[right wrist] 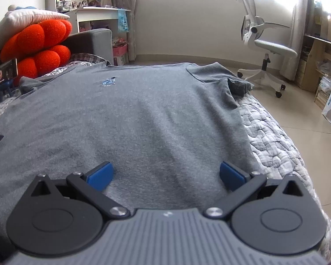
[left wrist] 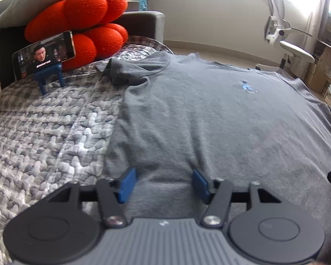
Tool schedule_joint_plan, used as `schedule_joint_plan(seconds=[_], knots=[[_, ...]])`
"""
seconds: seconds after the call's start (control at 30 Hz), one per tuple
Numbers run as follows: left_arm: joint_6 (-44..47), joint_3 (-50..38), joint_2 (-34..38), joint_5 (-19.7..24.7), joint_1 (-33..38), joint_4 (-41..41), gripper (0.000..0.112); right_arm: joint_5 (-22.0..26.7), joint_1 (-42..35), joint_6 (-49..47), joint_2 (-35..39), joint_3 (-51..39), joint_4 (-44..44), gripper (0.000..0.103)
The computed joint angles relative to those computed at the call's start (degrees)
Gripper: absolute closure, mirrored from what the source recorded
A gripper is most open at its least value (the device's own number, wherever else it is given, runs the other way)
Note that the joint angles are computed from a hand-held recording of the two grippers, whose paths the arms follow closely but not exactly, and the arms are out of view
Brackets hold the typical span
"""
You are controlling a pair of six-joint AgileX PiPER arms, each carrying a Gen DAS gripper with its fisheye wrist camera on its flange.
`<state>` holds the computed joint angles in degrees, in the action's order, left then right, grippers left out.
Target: Fold clothes
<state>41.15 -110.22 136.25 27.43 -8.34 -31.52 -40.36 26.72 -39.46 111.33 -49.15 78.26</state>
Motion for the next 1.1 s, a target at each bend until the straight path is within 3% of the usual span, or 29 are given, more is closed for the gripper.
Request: schedule_joint_plan(seconds=[0.27, 0.33, 0.4, 0.43, 0.53, 0.6, 0.67, 0.8, 0.87, 0.93, 1.1], knots=[[2.1, 0.9, -0.2, -0.8, -0.2, -1.7, 0.036, -0.8, 0.5, -2.3, 0.8, -1.7, 3.5, 0.000], [3.8, 0.8, -0.2, 0.5, 0.1, -3.2, 0.029, -1.1, 0.8, -2.7, 0.9, -1.9, 4.3, 0.000], [7.1, 0.8, -0.3, 2.5, 0.6, -6.1, 0.010, -1.2, 1.1, -3.2, 0.7, -2.1, 5.1, 0.002], [9.8, 1.4, -0.6, 3.5, 1.0, -8.4, 0.010, -1.3, 1.3, -3.7, 0.5, -2.2, 5.7, 0.004], [11.8, 3.1, -1.5, 2.5, 1.2, -9.9, 0.010, -2.1, 2.0, -5.8, -0.1, -2.4, 7.7, 0.022], [13.1, 3.9, -1.9, 2.0, 1.7, -12.5, 0.010, -2.4, 2.1, -7.4, -0.6, -2.8, 9.4, 0.043], [14.6, 4.7, -2.3, 1.5, 2.3, -15.4, 0.010, -3.1, 2.2, -9.5, -1.0, -3.5, 11.3, 0.053], [25.0, 7.3, -3.8, 1.3, 3.2, -25.4, 0.010, -7.2, 3.3, -13.4, -0.8, -5.0, 13.1, 0.056], [24.6, 6.1, -3.4, 1.2, 3.0, -24.6, 0.010, -8.7, 3.5, -14.8, -0.6, -5.9, 13.4, 0.056], [16.8, 1.4, -1.4, 2.1, 2.3, -17.3, 0.010, -8.3, 2.6, -14.9, -0.5, -6.7, 12.6, 0.056], [1.3, -12.6, 5.7, 6.0, 0.4, -3.3, 0.010, -2.1, -1.5, -15.1, 1.3, -10.9, 11.0, 0.056]])
